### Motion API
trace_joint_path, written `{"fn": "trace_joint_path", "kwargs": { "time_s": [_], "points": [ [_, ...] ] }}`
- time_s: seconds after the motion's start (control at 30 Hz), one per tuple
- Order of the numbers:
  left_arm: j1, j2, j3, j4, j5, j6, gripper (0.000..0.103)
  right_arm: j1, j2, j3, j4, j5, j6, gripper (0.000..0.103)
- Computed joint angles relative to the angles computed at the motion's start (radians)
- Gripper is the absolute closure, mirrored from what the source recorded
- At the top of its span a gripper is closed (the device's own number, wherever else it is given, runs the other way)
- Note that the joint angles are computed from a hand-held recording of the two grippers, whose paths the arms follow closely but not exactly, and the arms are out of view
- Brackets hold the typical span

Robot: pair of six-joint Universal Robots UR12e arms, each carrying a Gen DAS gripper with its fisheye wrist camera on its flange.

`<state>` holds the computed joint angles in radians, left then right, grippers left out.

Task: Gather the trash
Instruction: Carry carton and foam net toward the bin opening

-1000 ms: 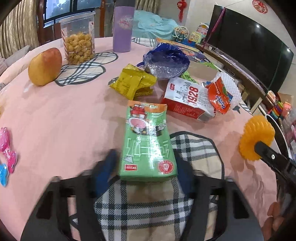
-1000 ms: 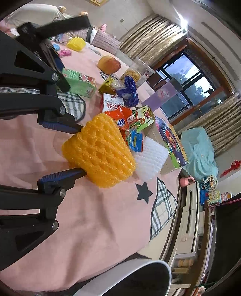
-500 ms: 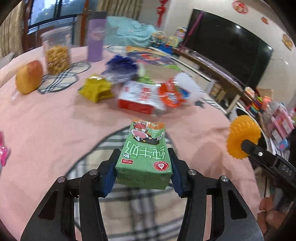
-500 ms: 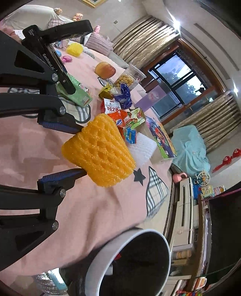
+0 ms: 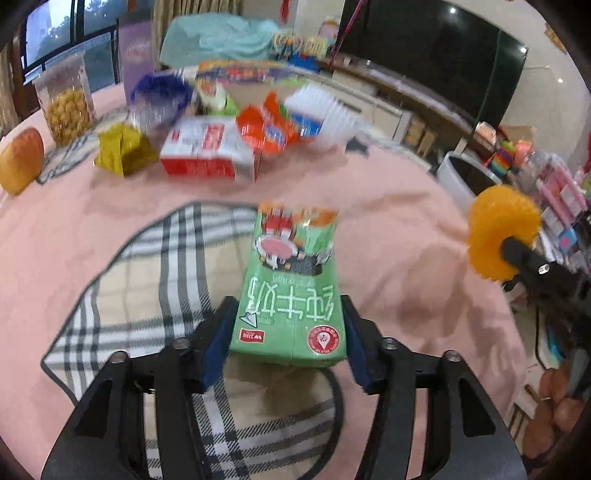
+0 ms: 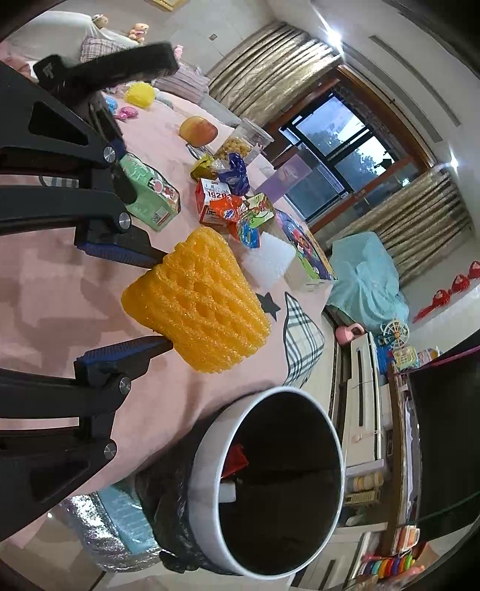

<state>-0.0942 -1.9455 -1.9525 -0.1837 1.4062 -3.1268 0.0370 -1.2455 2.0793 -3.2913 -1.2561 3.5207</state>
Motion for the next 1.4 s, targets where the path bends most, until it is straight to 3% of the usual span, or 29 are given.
{"fn": "trace_joint_path", "kwargs": {
  "time_s": [0.13, 0.47, 0.8, 1.4],
  "points": [
    [-0.009, -0.005, -0.011, 0.048, 0.020, 0.051, 0.054, -0.002, -0.002, 0.008, -0.008, 0.000, 0.006, 0.065],
    [-0.011, -0.001, -0.003, 0.051, -0.080, 0.036, 0.055, -0.016, -0.020, 0.024, -0.035, -0.016, 0.011, 0.065],
    [-0.057, -0.011, 0.047, 0.033, -0.118, 0.075, 0.055, -0.054, -0.046, 0.048, -0.051, -0.044, 0.020, 0.065],
    [-0.137, -0.056, 0.157, -0.023, -0.121, 0.124, 0.054, -0.128, -0.066, 0.055, -0.041, -0.057, 0.023, 0.065]
  ]
}}
